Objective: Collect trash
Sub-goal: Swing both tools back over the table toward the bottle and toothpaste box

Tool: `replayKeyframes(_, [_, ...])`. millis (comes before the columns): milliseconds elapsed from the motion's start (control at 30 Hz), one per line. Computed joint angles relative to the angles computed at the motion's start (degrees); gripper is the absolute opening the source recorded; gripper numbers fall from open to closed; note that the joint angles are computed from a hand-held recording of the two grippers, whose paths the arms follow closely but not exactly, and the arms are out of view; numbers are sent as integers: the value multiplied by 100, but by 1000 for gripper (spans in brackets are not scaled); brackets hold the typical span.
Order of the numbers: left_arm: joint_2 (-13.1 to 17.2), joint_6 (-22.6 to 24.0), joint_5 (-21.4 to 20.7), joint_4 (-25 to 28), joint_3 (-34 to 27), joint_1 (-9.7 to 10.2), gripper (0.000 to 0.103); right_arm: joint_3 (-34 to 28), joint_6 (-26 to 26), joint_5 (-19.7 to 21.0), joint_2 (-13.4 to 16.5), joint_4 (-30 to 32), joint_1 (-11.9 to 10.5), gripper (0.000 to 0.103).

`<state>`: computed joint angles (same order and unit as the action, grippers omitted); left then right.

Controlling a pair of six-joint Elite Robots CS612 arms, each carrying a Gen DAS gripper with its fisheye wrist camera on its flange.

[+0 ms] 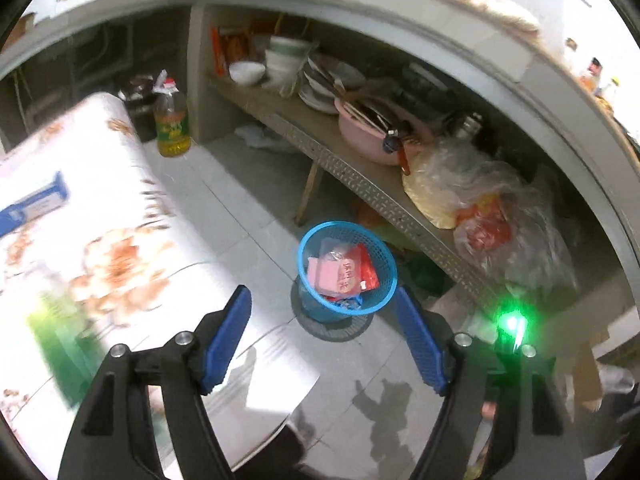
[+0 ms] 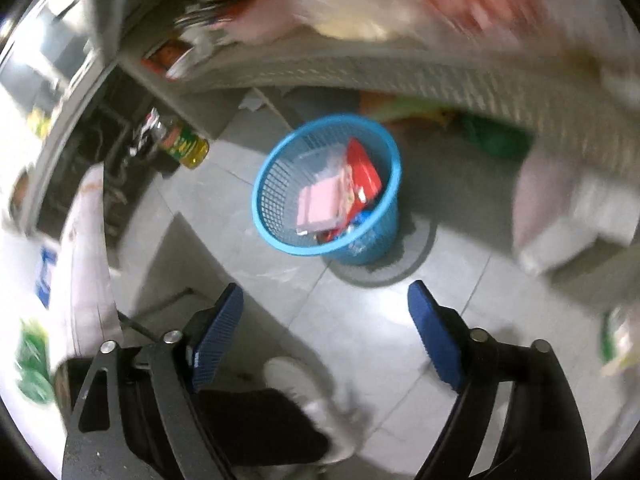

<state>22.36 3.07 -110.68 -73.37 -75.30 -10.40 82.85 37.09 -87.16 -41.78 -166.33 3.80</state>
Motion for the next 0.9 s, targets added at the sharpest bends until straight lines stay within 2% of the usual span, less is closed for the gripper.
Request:
replayKeyframes(167, [227, -245, 305, 133, -753, 288, 77, -166, -880, -682, -99, 131, 263, 94])
replayKeyframes(233, [319, -465, 574, 67, -1036, 396, 80, -243, -1168, -865, -108, 132, 346, 95])
replayKeyframes(300, [398, -700, 688, -14, -1230, 517, 82, -370, -1448, -1150, -100, 146, 455, 95])
replayKeyframes(333, [435, -847, 765, -50, -1305, 572, 82, -497, -1599, -1438, -80, 235, 541, 95])
replayKeyframes(400, [500, -1123, 881, -84, -1414, 685, 82, -649, -1882, -1654, -45, 149, 641, 95])
replayKeyframes(500, [559, -1453, 1077, -132, -1448, 823, 82, -767, -2206, -1234, -43, -185, 691, 95])
replayKeyframes(567, [570, -1572, 1128, -239, -1397, 918, 82, -848, -2312, -584, -52, -335, 692, 95])
replayKeyframes(633, [560, -1613, 1153, -443, -1285, 989, 82, -970, -2439, 254, -35, -384, 677, 95])
replayKeyframes(700, [527, -1376, 1230, -764, -1110, 1060, 82, -1163, -2640, 929, 28, -252, 679, 95])
replayKeyframes(767, [440, -943, 1385, -1142, -820, 1103, 82, -1413, -2832, 1377, 122, -27, 707, 95])
replayKeyframes(833, [320, -586, 1431, -1490, -473, 1142, 82, -1716, -3116, 1581, 228, 270, 764, 95])
replayKeyframes(900, [122, -199, 1465, -2160, 129, 1222, 84, -1995, -3335, 1787, 332, 518, 804, 95])
